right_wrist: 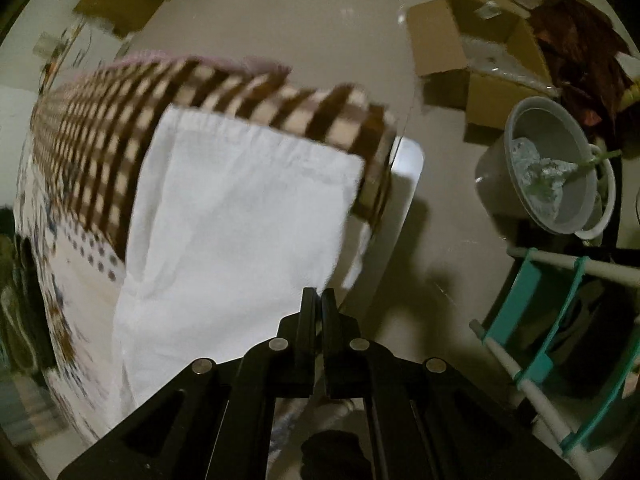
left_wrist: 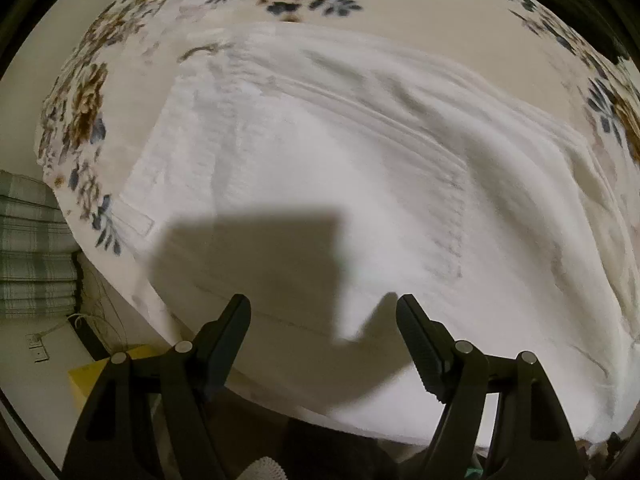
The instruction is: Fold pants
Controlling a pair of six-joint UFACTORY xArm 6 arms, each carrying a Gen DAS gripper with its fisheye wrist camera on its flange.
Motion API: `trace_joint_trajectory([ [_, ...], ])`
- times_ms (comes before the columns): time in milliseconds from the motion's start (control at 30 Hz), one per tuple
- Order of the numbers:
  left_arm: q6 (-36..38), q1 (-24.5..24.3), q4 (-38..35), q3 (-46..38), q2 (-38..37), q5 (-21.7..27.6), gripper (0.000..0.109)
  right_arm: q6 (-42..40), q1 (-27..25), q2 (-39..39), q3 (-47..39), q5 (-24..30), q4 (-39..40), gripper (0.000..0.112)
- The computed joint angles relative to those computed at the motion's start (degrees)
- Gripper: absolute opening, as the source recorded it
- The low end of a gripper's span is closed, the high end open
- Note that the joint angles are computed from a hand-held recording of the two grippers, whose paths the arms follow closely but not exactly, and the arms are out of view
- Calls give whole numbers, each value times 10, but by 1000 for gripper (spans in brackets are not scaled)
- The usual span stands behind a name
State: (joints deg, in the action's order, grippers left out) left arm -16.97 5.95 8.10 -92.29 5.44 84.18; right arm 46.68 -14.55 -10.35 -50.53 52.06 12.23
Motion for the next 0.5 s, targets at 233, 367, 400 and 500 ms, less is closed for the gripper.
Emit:
trace_joint_trajectory([
  [233,56,-49,2,-41,12,11,74,-18,12,-8,-28,9,-18,49],
  [367,64,-81,-2,-106,63,17,74,-72,70,69,-149,52,-9,49],
  [400,61,-86,-2,-127,78,21,74,-90,85,93,-176,56,13,49],
  [500,53,-98,12,-194,132,18,74,-148,143,196,-292,82,97,49],
])
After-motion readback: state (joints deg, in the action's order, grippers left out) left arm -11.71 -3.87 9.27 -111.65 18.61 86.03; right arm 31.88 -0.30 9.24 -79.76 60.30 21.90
